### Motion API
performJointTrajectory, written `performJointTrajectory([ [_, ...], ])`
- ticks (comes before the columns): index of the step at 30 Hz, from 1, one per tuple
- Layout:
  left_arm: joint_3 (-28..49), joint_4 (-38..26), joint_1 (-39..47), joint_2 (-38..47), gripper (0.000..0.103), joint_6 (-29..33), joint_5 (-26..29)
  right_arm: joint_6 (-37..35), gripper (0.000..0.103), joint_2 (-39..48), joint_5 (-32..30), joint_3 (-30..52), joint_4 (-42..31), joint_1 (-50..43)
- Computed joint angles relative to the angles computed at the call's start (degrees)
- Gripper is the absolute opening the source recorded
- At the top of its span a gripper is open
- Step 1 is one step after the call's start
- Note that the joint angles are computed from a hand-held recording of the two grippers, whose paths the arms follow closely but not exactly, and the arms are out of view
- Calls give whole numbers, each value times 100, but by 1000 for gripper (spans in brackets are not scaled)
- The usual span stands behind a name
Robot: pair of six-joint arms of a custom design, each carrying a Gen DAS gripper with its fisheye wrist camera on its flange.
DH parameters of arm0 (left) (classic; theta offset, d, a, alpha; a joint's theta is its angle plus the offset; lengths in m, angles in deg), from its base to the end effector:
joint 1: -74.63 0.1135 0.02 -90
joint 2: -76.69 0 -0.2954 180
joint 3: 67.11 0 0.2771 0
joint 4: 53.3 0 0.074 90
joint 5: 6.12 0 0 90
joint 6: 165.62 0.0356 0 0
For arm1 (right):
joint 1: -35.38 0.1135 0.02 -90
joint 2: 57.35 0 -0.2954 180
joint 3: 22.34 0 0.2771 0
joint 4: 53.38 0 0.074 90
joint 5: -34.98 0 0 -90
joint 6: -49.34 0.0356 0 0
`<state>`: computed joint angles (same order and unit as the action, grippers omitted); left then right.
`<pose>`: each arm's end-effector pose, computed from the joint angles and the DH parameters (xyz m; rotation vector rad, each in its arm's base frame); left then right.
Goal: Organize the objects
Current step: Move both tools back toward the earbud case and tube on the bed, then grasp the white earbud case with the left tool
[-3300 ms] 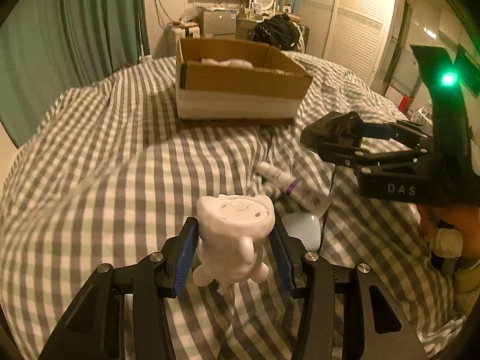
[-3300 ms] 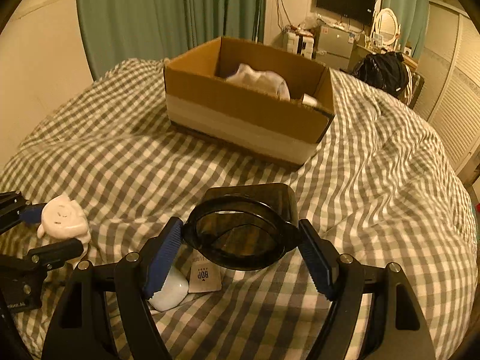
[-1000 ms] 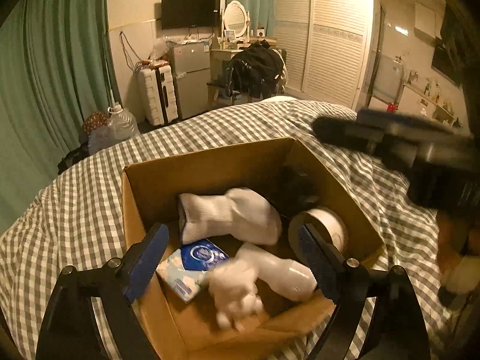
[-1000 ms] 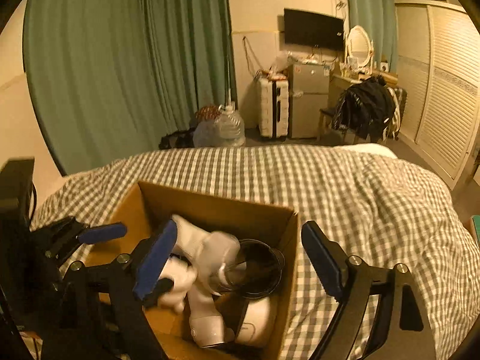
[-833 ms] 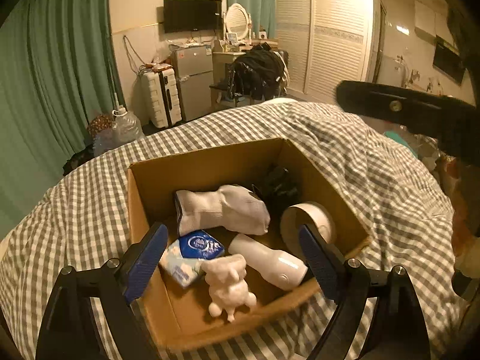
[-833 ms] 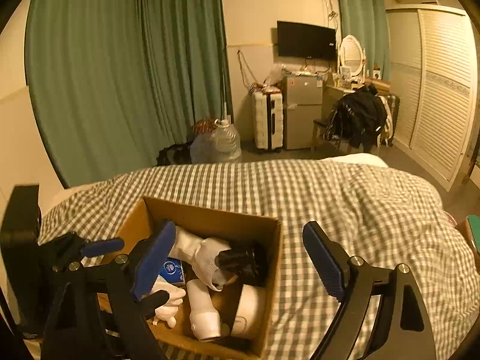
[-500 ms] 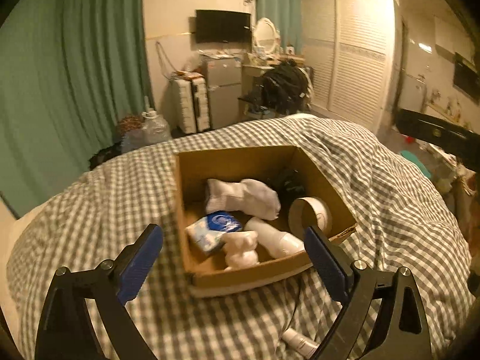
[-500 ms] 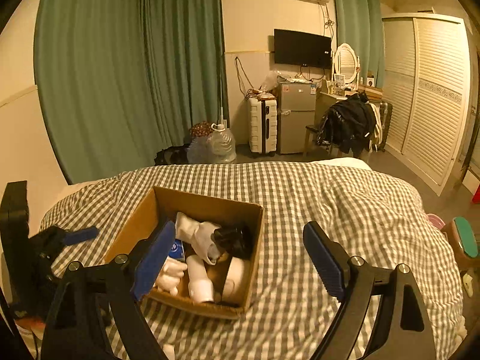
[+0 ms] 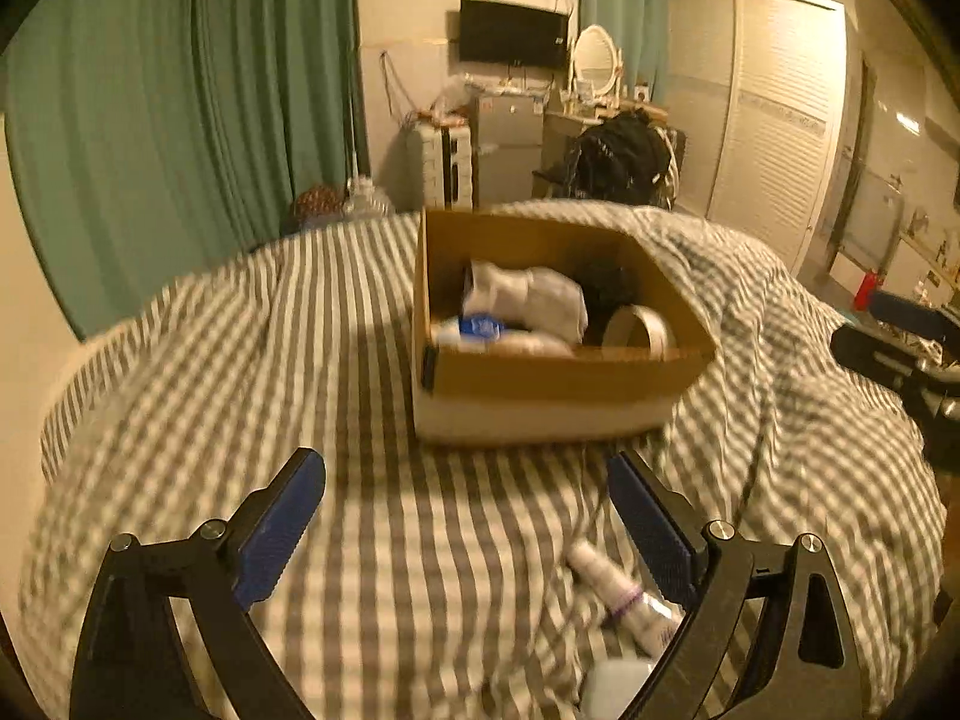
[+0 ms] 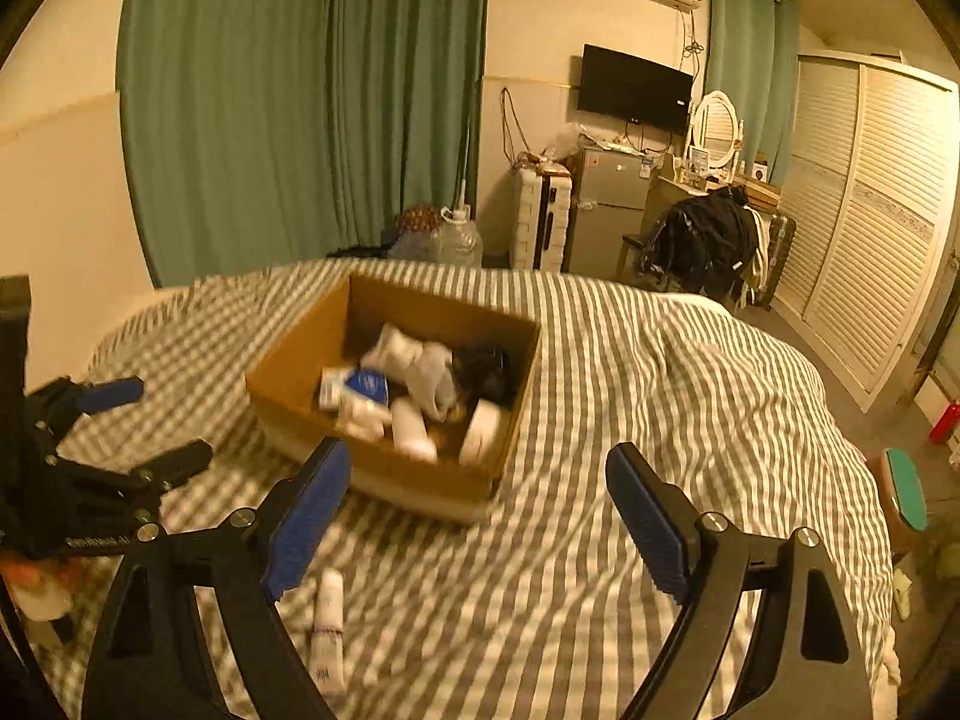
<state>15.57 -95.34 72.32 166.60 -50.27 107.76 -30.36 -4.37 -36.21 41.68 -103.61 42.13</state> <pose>0.3631 -0.0291 0.2933 0.7411 2.2384 -0.3128 0.1976 0.0118 0.3344 0.2426 2.2065 -0.2067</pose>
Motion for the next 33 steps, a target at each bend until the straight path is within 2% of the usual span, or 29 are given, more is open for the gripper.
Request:
performJointTrajectory([
  [4,-649,330,132,-285,98,-70,-64,316,87,-251,114,-505,-153,329],
  [9,-1255,489,176,-595,98,154,-92,814,87,-399,172,-1087,-269,710],
  [12,-1589,364,215,-742,98,405,60,1063,87,-413,116,-1406,-219,795],
  [15,-1896,333,99,-817,98,668,-97,1287,87,-355,-94,-1635,-101,735],
  [26,-2618,145,-281,-896,96,1366,-181,1575,87,-308,165,-1683,-223,1014],
  [29,-2569,132,-379,-691,88,1415,-156,1597,87,-302,189,-1682,-215,1056],
  [31,-2436,65,-400,-435,76,1469,-145,1612,87,-295,172,-1681,-215,1042],
  [33,-2368,99,-426,-245,71,1464,-185,1640,87,-274,165,-1686,-213,1032],
])
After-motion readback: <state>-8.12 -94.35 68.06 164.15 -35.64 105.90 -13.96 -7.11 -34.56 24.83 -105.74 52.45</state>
